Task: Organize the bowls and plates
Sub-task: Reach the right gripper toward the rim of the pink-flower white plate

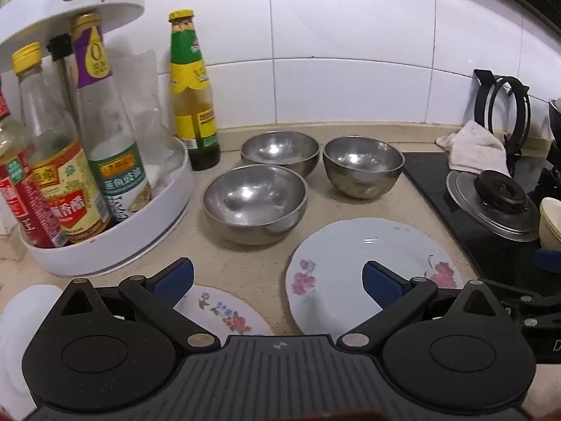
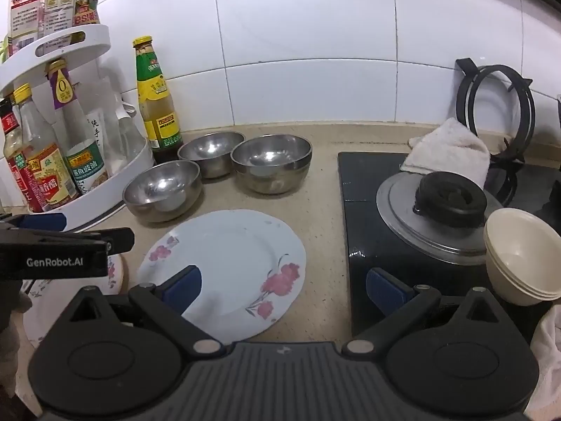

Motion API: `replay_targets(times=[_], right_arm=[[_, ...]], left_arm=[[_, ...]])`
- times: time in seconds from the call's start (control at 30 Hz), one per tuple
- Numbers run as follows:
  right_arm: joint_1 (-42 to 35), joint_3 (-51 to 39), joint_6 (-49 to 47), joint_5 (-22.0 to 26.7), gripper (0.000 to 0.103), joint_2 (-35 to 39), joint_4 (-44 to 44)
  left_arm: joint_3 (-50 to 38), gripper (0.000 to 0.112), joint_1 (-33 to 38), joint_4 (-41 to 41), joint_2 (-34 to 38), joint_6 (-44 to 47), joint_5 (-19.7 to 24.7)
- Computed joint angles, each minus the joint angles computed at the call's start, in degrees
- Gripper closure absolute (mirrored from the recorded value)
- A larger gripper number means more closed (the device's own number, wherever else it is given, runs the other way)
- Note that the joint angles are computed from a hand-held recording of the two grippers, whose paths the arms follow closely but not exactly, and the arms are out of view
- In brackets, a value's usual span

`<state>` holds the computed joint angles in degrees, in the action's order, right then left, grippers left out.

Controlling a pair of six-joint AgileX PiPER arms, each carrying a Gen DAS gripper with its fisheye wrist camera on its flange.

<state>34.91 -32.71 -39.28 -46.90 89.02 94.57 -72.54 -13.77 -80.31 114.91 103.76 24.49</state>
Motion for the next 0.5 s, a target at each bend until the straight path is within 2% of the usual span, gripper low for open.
replay_targets(times=[0.2,0.37,0.5], right_arm=[[-1.34,-0.56,-1.22,1.37,0.003,0.17,2.05],[-3.72,-1.51,-2.62,2.52,0.004,0.5,1.99],[-6.44,-1.61,-1.76,6.73,0.01,0.83,0.34]], left_arm=[[-2.98,0.009,-0.77,4.8,2.15,-2.02,1.21],[-8.54,0.009,-1.15,13.52,5.59,-9.47,3.91],[-13.58,0.009,-1.45,19.77,8.79,-15.66,6.47]])
